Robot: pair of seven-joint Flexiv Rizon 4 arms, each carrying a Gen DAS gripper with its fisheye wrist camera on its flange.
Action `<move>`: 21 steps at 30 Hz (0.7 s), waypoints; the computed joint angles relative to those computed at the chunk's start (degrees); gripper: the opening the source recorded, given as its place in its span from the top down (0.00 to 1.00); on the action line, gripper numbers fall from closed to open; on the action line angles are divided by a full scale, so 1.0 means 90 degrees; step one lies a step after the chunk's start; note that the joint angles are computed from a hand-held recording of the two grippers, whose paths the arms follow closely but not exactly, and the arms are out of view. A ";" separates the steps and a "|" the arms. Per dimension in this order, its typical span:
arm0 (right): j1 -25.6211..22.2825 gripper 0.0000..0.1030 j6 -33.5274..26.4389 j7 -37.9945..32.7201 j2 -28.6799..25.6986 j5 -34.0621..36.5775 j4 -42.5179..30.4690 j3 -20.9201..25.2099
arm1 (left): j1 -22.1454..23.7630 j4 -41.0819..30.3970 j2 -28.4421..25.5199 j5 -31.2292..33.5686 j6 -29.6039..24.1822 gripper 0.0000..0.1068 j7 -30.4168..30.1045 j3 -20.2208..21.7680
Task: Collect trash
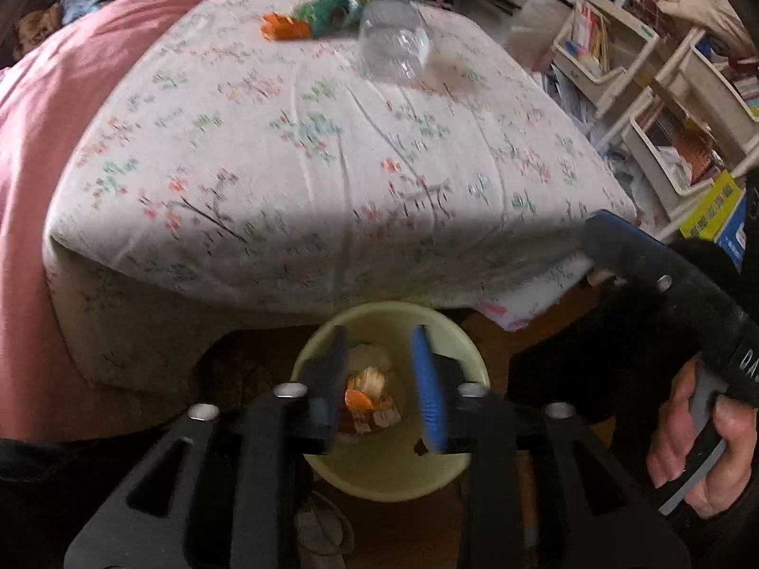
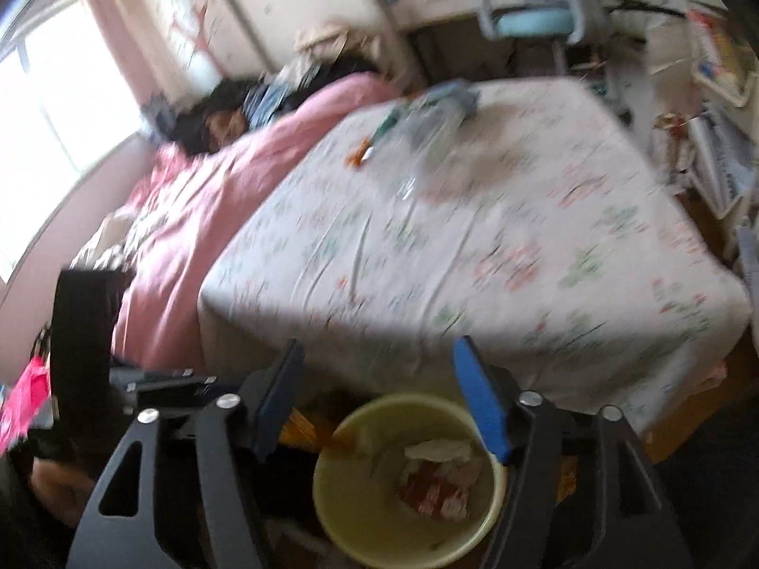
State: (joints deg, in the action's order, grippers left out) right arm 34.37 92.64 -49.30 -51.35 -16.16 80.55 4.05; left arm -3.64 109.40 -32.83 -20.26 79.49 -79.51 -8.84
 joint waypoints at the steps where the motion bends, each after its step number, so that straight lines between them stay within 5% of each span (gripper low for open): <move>1: 0.0117 0.34 0.0093 0.0133 0.0015 0.0082 0.0037 -0.0211 | -0.0059 0.0036 0.0014 0.0016 0.0192 0.50 -0.0100 0.0075; 8: 0.0357 0.30 0.0134 0.0423 0.0061 0.0104 0.0141 -0.0633 | -0.0193 0.0256 0.0066 0.0139 0.1504 0.25 -0.0809 0.0336; 21: 0.0373 0.29 -0.0128 0.0324 -0.0009 -0.0170 0.0057 -0.0585 | -0.0279 0.0160 0.0032 0.0473 0.1737 0.19 -0.1483 0.0619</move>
